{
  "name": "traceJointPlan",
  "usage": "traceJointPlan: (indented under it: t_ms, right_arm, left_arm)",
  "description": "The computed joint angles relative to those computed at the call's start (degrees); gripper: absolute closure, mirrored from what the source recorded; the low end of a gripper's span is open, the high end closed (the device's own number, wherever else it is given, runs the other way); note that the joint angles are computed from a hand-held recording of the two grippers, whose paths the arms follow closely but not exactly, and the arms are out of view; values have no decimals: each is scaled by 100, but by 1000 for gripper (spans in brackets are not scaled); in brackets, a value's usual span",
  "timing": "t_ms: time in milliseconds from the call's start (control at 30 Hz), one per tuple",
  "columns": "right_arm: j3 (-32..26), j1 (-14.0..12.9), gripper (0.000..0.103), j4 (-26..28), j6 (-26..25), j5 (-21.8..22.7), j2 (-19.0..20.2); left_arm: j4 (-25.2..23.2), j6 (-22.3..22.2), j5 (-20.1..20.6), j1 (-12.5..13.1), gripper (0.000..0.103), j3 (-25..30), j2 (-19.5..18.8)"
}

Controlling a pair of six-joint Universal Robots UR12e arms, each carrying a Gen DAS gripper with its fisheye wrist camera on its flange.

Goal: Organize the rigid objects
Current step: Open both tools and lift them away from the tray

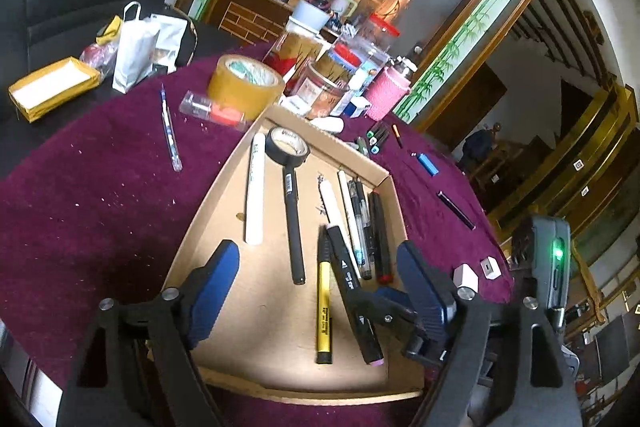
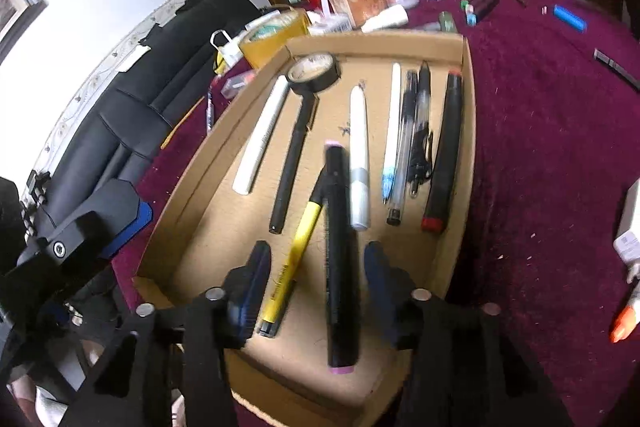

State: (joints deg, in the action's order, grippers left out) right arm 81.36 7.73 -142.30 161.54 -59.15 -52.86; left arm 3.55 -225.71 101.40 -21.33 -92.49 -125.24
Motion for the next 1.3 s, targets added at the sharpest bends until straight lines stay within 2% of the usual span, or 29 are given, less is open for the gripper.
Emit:
traceJointPlan:
  t_ms: [200,400,500,600,667,733,800,867,900,1033,1100,1167,1200,1300]
  right_arm:
    - [374,-67,38,-782,8,-44,-190]
    - [752,-169,34,-1574,23,-213,-340]
    - [873,-241,30,-1855,16,-213,-389]
    - [1001,-322,28,-2192,71,-202,-424]
    - [1062,-368,27,-2360,110,-204,-441]
    - [1124,-428,25,-2554,175,-188,-449]
    - [1161,-476,24,-2680,214,-170,-448]
    - [1195,-518,24,-2790,253,-158,-450]
    - [1223,-536,24,-2874,278,-150,-453]
    - [1368,-590,21,-3314,314,-150,-485]
    - [1440,-600,16,-3494,279,-173,-500]
    - [1468,-597,16,-3545,208,-207,-504]
    - [1473,-596,16,-3549,171,-223,-503]
    - [1471,-608,16,-3516,178,-216,-500]
  left_arm:
    - [-170,316,550,-174,21,114,42]
    - [-272,821,1613,-471,17,345,-17]
    - [-155,1220,2206,-645,16,528,-120]
    - [101,1669,2806,-815,10,736,-258]
    - [449,2109,3307,-956,8,924,-403]
    - [826,2565,3747,-1072,0,1139,-568]
    - [1253,3021,3999,-1155,0,1354,-729]
    - [1415,3167,3998,-1189,0,1477,-807]
    - [1301,3080,3971,-1191,0,1501,-804]
    - [-20,2321,3905,-1177,0,1627,-740]
    - [-535,2216,4004,-1189,0,1756,-786]
    - [-949,2135,4178,-1211,0,1900,-857]
    - [-1325,1995,4278,-1220,0,1988,-880]
    - [-1870,1765,4082,-1202,0,2043,-862]
